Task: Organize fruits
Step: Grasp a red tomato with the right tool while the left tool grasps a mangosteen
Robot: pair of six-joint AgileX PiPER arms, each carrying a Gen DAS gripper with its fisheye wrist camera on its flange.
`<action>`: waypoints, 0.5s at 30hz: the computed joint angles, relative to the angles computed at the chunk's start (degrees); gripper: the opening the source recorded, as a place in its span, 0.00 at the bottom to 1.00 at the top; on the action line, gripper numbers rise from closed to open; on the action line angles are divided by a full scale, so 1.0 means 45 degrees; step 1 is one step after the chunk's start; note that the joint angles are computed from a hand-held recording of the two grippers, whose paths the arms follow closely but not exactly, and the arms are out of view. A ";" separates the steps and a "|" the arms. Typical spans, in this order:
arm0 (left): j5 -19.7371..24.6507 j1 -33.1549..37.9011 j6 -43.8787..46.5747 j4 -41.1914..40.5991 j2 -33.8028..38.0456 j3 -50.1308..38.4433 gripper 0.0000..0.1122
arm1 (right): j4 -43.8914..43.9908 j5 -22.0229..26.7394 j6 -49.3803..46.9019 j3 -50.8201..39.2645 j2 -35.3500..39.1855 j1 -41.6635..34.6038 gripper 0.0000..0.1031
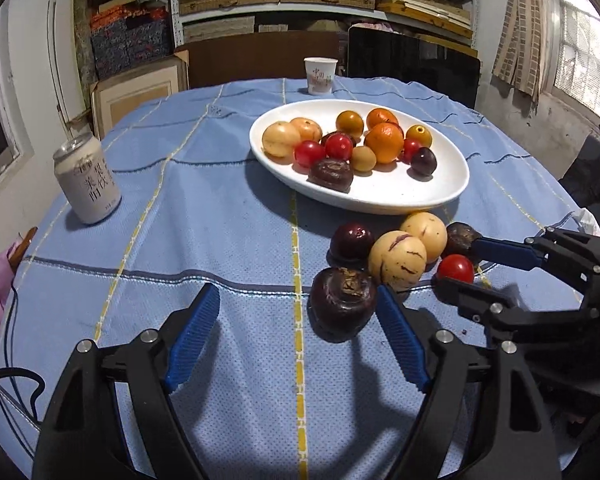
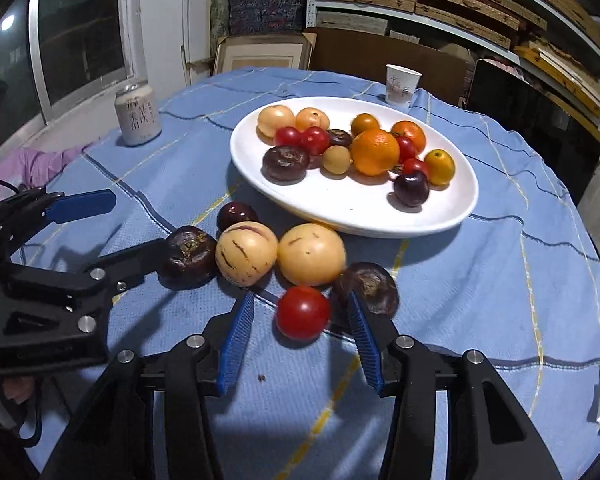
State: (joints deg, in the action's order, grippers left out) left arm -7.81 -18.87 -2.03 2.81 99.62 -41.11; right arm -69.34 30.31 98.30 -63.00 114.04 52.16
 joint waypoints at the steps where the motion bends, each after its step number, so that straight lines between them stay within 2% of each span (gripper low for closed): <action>1: 0.0129 0.0088 -0.0756 0.0658 0.0071 -0.0102 0.69 | 0.0296 0.0146 -0.0447 -0.0244 0.0154 0.0065 0.45; 3: 0.0136 0.0282 -0.2730 0.2540 0.0121 -0.0129 0.69 | 0.0983 0.0639 -0.1367 -0.0777 0.0497 0.0282 0.45; 7: 0.0084 0.0383 -0.3950 0.3795 0.0133 -0.0144 0.69 | 0.1666 0.1340 -0.2453 -0.1210 0.0734 0.0684 0.45; 9: 0.0052 0.0379 -0.4215 0.4102 0.0125 -0.0138 0.69 | 0.2173 0.1198 -0.2890 -0.1195 0.0642 0.0579 0.45; 13: -0.0128 0.0497 -0.5211 0.5112 0.0057 -0.0050 0.69 | 0.3305 -0.0184 -0.3601 -0.0663 -0.0102 0.0140 0.43; 15: -0.0044 0.0479 -0.5614 0.5516 0.0106 -0.0131 0.69 | 0.3147 0.0334 -0.3521 -0.0853 0.0107 0.0216 0.43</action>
